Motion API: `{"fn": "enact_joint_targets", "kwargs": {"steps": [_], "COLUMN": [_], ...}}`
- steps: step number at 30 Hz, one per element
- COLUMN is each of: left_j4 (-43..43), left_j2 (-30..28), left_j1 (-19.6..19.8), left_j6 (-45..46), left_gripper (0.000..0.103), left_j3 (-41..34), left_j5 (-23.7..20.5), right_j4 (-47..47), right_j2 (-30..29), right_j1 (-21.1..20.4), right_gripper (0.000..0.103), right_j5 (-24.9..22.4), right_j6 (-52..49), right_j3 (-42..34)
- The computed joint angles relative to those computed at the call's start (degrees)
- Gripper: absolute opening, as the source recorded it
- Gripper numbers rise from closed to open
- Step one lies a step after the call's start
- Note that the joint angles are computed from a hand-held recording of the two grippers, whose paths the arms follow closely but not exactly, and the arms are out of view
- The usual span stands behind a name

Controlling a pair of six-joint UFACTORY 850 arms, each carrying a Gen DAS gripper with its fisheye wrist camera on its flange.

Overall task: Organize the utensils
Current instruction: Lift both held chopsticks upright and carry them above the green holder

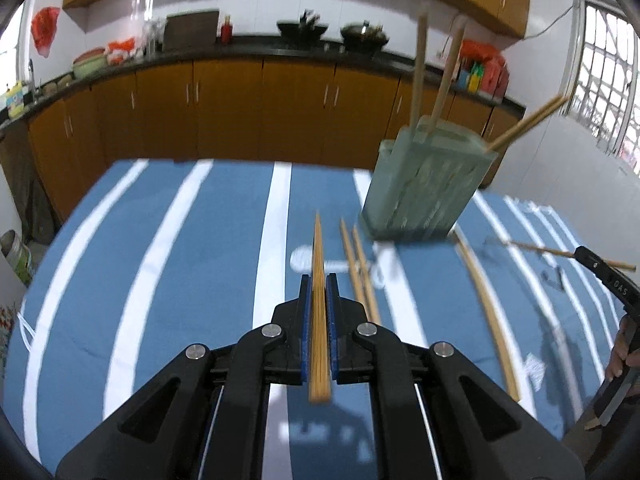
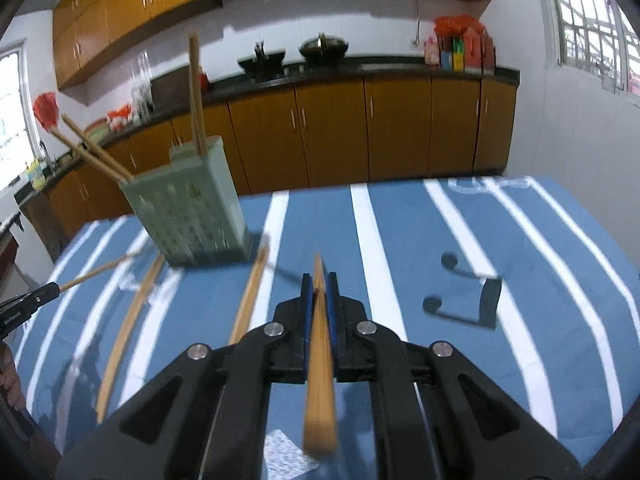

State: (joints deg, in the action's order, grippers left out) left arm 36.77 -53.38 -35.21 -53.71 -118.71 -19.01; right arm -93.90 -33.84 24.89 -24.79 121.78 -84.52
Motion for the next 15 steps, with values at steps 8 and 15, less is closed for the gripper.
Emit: {"fn": "enact_joint_targets", "kwargs": {"steps": [8, 15], "left_j4": [14.0, 15.0], "left_j2": [3.0, 3.3], "left_j1": [0.2, 0.2], "left_j6": [-13.7, -13.4], "left_gripper": [0.007, 0.007], "left_j3": [1.5, 0.5], "left_j5": [2.9, 2.7], "right_j4": [-6.8, -6.2], "right_j2": [1.8, 2.4], "right_j1": [0.7, 0.9], "right_gripper": [0.008, 0.008], "right_j5": [-2.6, -3.1], "right_j6": [4.7, 3.5], "right_j3": [0.2, -0.6]}}
